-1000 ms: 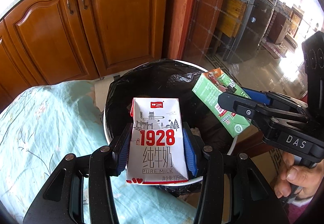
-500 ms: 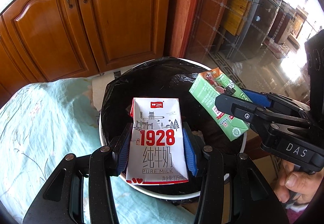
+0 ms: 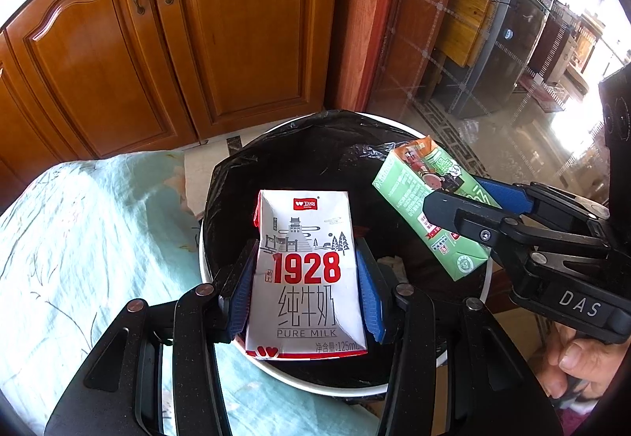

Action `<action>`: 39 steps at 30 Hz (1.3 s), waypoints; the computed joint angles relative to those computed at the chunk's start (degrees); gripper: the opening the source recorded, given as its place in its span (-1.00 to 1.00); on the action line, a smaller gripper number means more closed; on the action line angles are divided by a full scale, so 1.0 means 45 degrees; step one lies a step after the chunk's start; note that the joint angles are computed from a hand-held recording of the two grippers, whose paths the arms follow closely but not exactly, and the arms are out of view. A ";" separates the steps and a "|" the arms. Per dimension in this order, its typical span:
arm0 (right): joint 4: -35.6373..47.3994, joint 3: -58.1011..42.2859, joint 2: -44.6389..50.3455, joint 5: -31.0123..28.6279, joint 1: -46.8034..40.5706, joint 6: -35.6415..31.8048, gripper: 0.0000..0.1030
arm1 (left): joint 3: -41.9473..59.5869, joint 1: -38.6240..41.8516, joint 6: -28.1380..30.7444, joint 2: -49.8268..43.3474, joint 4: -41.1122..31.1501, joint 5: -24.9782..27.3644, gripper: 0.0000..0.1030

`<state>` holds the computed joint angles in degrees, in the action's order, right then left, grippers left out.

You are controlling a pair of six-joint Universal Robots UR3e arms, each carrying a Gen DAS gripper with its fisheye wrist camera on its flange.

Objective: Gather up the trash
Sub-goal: 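Open the left tool over the bin while the right tool releases the green carton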

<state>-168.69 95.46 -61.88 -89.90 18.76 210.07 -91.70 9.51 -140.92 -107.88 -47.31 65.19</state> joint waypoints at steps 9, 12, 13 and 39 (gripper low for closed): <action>0.0192 -0.0051 -0.0019 -0.0059 -0.0018 0.0014 -0.10 | -0.0122 -0.0036 -0.0022 0.0015 0.0141 0.0146 -0.12; 0.0276 -0.0081 -0.0029 0.0001 -0.0054 -0.0042 -0.10 | -0.0124 -0.0029 0.0007 0.0009 0.0147 0.0149 -0.12; 0.0291 -0.0092 -0.0031 0.0012 -0.0066 -0.0066 -0.10 | -0.0110 -0.0025 0.0009 -0.0004 0.0152 0.0166 -0.12; -0.0171 0.0563 -0.0695 -0.0336 0.0219 0.0624 0.10 | -0.1305 0.0723 0.0339 0.1344 -0.0150 -0.0362 0.06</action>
